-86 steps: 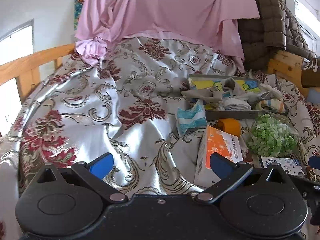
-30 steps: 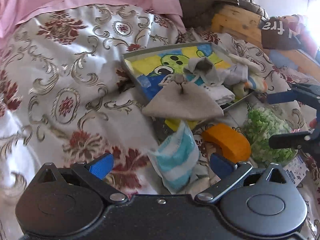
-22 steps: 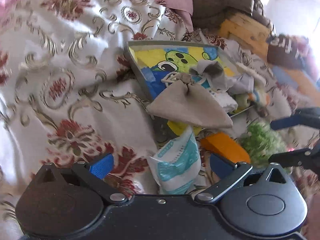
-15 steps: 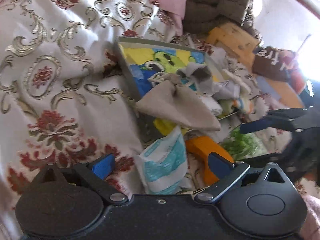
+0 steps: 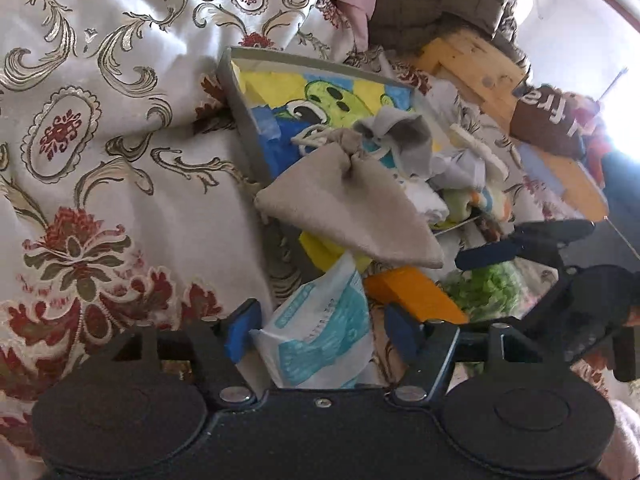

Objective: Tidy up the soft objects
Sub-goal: 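Close the left tool on the blue-white packet while the right tool grasps the orange strap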

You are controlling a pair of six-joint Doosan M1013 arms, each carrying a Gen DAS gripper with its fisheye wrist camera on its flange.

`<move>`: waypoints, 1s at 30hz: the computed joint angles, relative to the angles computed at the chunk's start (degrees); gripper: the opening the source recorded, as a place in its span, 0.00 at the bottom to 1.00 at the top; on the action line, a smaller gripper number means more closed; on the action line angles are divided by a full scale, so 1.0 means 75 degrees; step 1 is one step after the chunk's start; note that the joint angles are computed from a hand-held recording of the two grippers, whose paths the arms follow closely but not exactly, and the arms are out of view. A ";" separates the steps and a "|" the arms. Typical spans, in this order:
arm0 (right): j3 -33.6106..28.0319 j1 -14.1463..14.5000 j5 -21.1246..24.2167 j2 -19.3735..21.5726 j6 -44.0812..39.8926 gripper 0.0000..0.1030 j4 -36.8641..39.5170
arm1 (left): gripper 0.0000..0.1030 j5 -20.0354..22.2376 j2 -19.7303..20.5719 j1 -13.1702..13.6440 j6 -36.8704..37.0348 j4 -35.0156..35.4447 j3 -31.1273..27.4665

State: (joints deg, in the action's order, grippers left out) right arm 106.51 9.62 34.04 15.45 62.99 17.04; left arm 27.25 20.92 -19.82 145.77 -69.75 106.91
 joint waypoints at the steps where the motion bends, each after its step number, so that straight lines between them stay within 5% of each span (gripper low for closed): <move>1: -0.0034 0.0016 0.0035 0.0050 0.0086 0.95 -0.0069 | 0.65 -0.0002 0.0001 -0.0011 -0.0153 0.0160 -0.0024; 12: -0.0290 0.0266 0.0509 0.0374 0.0848 0.70 -0.0999 | 0.59 0.0475 0.0030 0.0140 0.0050 0.0003 -0.0015; 17: -0.0158 0.0282 0.0253 0.0318 0.1098 0.59 -0.1010 | 0.63 0.0581 0.0033 0.0110 -0.0326 0.0358 -0.0055; 30: 0.0161 0.0303 -0.0262 0.0053 0.1637 0.47 -0.1214 | 0.50 0.0054 -0.0232 -0.0043 -0.0763 0.0841 0.0085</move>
